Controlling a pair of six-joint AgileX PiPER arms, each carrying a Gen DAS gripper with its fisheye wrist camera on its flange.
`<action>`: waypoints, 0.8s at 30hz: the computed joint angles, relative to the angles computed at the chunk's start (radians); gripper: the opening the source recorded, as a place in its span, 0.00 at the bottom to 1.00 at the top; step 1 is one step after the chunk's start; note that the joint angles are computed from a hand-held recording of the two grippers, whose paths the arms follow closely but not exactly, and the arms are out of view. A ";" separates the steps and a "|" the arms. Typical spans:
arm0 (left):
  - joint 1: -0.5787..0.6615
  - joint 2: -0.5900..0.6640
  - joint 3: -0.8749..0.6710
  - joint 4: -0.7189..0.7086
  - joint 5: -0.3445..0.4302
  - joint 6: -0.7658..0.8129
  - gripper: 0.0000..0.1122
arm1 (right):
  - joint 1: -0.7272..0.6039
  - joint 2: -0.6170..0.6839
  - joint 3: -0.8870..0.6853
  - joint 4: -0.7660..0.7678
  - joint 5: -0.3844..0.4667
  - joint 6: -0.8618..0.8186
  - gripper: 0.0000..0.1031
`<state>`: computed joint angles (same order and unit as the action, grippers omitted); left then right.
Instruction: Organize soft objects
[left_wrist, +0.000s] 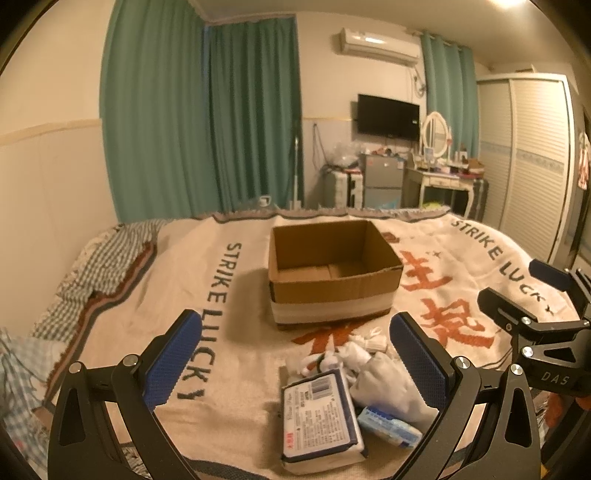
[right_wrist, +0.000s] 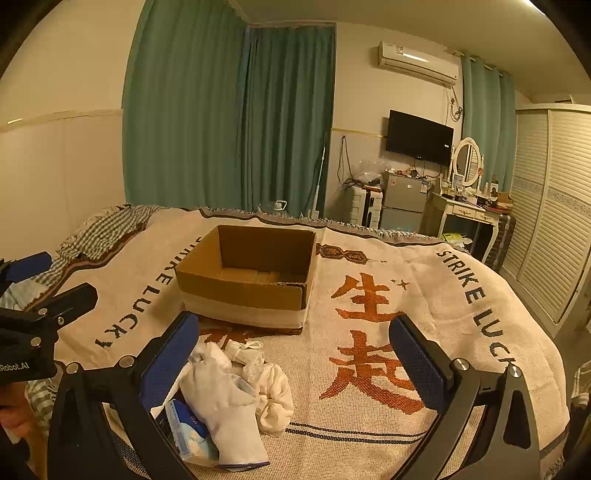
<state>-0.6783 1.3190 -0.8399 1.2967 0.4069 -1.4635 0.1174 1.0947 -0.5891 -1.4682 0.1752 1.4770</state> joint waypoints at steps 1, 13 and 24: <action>0.000 -0.001 0.001 0.001 0.000 -0.001 0.92 | 0.002 0.001 0.002 -0.017 0.001 0.018 1.00; -0.003 -0.007 -0.017 -0.054 0.005 0.055 0.92 | 0.006 -0.010 -0.017 0.160 0.001 -0.169 1.00; -0.024 -0.044 -0.011 -0.121 0.046 0.121 0.92 | 0.058 -0.051 -0.036 0.345 0.045 -0.359 1.00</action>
